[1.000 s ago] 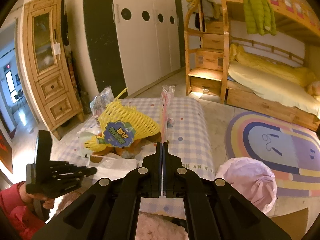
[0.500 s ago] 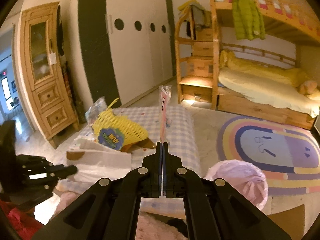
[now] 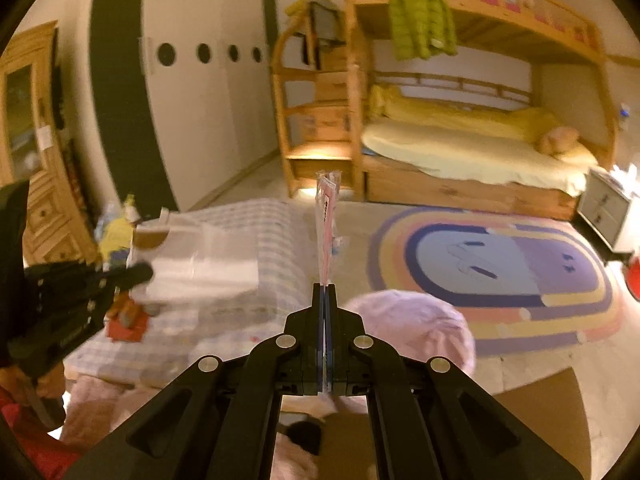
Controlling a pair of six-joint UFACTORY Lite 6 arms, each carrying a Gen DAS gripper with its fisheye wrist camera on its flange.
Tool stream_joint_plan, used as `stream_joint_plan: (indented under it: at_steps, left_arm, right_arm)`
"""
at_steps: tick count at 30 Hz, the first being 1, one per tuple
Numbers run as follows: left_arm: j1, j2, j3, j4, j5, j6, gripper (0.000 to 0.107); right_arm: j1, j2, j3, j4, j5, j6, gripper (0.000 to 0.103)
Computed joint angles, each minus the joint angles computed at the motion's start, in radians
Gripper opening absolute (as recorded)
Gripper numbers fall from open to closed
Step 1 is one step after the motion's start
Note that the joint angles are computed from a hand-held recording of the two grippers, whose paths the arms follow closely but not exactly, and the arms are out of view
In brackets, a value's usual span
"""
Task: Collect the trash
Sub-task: 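Carry both items over the pink trash bag and open both grippers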
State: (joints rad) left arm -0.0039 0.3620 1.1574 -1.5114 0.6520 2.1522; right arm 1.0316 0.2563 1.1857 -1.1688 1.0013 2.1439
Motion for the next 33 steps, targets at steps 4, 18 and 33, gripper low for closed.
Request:
stream_joint_plan:
  at_steps: [4, 18, 33]
  left_arm:
    - [-0.149, 0.056, 0.02, -0.127, -0.116, 0.051, 0.001]
    - [-0.411, 0.353, 0.332, -0.137, -0.326, -0.059, 0.001]
    - [-0.389, 0.405, 0.458, 0.137, -0.288, -0.409, 0.047]
  right_arm:
    - [-0.029, -0.05, -0.106, 0.003, -0.026, 0.062, 0.0]
    - [-0.272, -0.049, -0.337, -0.165, -0.3, 0.28, 0.0]
    - [-0.34, -0.039, -0.362, -0.168, -0.343, 0.31, 0.03]
